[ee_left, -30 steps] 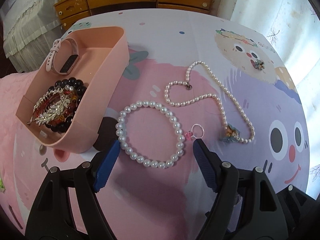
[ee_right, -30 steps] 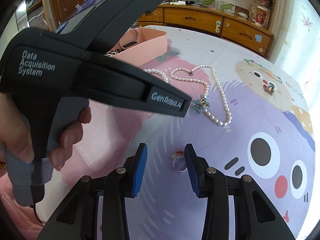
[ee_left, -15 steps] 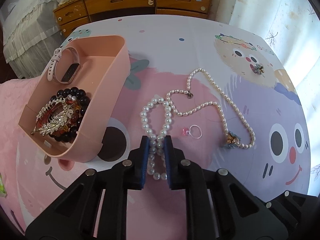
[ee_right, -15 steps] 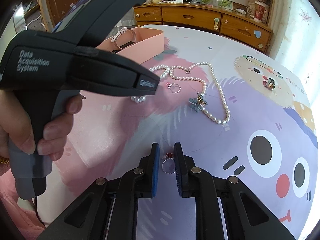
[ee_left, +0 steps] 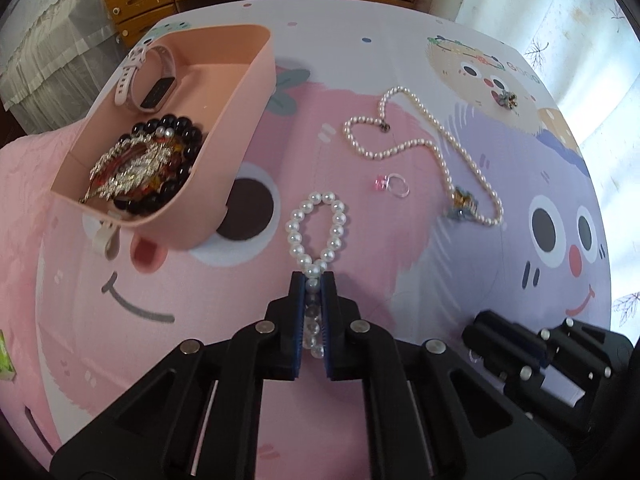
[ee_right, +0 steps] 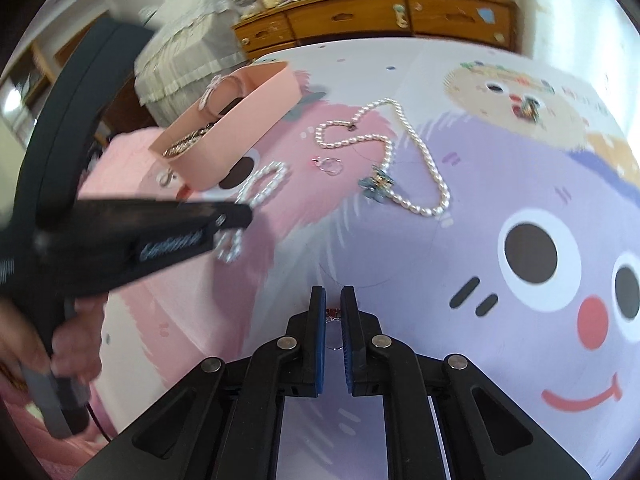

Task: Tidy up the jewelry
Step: 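Carry the pearl bracelet into the pink tray and open the left tool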

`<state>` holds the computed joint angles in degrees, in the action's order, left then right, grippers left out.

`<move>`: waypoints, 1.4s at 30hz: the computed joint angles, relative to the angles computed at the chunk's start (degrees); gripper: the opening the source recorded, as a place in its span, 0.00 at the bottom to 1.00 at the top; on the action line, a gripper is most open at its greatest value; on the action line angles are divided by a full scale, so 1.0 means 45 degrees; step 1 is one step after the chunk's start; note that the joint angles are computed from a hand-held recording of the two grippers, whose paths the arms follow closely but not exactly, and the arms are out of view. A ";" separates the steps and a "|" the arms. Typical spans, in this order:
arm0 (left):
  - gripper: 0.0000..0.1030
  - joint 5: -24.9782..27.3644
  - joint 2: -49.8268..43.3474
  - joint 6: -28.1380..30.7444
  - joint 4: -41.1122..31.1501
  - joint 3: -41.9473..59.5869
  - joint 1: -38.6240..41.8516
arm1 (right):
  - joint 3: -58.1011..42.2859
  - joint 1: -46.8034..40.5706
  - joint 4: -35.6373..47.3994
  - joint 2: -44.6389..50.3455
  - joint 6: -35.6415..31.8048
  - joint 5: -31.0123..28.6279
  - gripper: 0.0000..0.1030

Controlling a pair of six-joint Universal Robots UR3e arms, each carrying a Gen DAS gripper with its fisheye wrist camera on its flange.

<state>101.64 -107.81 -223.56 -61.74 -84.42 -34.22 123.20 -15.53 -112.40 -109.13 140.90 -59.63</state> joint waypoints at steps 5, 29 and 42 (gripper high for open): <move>0.05 -0.0122 0.0874 -0.0229 -0.0015 -0.0728 -0.0091 | -0.0278 -0.0756 0.1385 -0.0174 0.0286 0.0368 0.06; 0.05 -0.2516 0.7933 0.3747 -0.2151 -0.2835 0.2960 | -0.0928 0.0984 0.2533 -0.3402 0.4061 0.0822 0.06; 0.05 -0.7919 1.0544 1.1759 -0.5875 -0.1858 1.0778 | -0.3639 0.9201 -0.6299 0.2799 1.3309 -0.3124 0.07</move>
<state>66.01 -60.36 -170.64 -88.17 -92.78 14.28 106.83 25.87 -140.74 -96.53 200.80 -73.69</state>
